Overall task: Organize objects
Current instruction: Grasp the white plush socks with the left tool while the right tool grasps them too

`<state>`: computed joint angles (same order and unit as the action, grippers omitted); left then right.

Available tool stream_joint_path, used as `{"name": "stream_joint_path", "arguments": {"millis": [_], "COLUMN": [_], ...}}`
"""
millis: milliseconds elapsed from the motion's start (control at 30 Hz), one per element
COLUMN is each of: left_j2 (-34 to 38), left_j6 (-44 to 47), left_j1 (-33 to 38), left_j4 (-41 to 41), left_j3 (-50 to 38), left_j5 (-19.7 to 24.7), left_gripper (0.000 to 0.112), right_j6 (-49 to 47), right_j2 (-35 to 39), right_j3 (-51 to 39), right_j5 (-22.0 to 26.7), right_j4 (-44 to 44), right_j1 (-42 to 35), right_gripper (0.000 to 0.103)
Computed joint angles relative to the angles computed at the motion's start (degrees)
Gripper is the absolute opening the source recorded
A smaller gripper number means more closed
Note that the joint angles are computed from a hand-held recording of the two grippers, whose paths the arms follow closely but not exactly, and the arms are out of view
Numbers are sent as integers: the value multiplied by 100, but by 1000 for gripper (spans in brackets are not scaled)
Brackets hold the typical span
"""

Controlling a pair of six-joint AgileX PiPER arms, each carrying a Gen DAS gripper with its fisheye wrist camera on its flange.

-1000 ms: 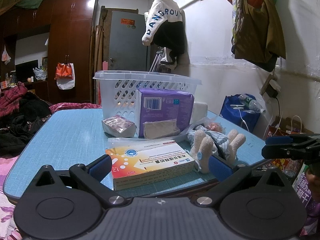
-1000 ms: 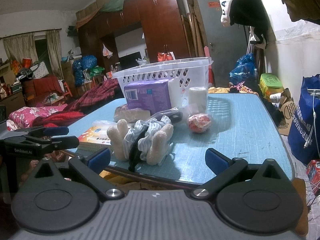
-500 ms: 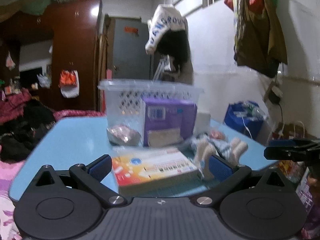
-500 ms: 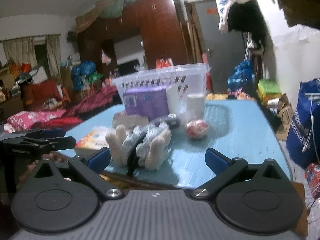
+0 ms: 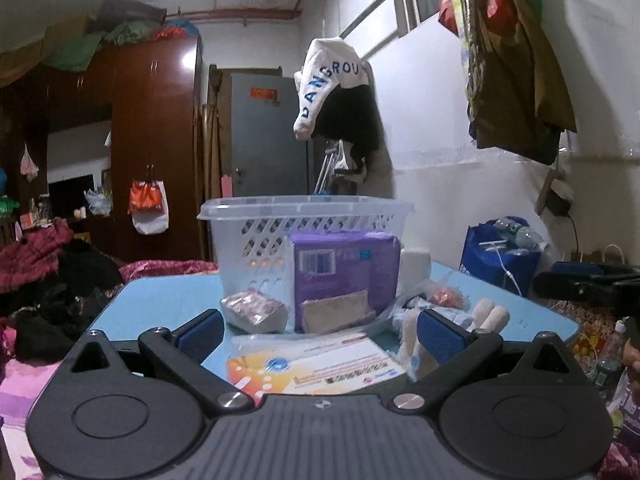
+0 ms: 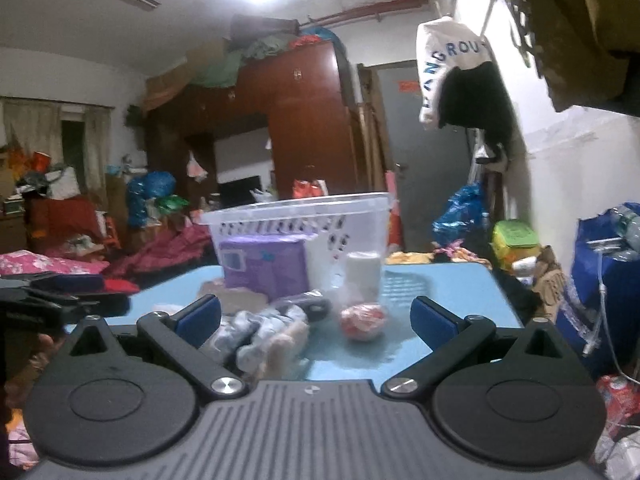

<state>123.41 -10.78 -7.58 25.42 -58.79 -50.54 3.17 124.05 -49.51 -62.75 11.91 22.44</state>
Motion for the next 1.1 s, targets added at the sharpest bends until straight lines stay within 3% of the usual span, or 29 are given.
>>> {"name": "stream_joint_path", "arguments": {"millis": [167, 300, 367, 467, 533, 767, 833, 967, 1100], "left_j2": [172, 309, 364, 437, 465, 549, 561, 583, 598], "left_j6": [-493, -534, -450, -477, -484, -431, -505, -430, -488], "left_j1": [-22, -179, -277, -336, -371, -512, -511, -528, -505], "left_j4": [576, 661, 611, 648, 681, 701, 804, 780, 841], "left_j3": [-287, -478, -524, -554, -574, -689, -737, -738, -776], "left_j5": [-5, 218, 343, 359, 357, 495, 559, 565, 549], "left_gripper": [98, 85, 78, 71, 60, 38, 24, 21, 19], "right_j6": [-126, 68, 188, 412, 477, 535, 630, 720, 705], "right_j2": [134, 199, 263, 308, 344, 354, 359, 355, 352], "right_j3": [-126, -244, -284, -347, -362, -392, -382, -373, -315], "right_j5": [7, 308, 344, 500, 514, 560, 530, 534, 473], "right_j4": [-46, -490, -662, -932, -972, -1033, -1135, -1290, -1333], "right_j1": [36, -88, -118, -198, -201, -175, -211, -268, -299], "right_gripper": [100, 83, 66, 63, 62, 41, 36, 18, 16]}}
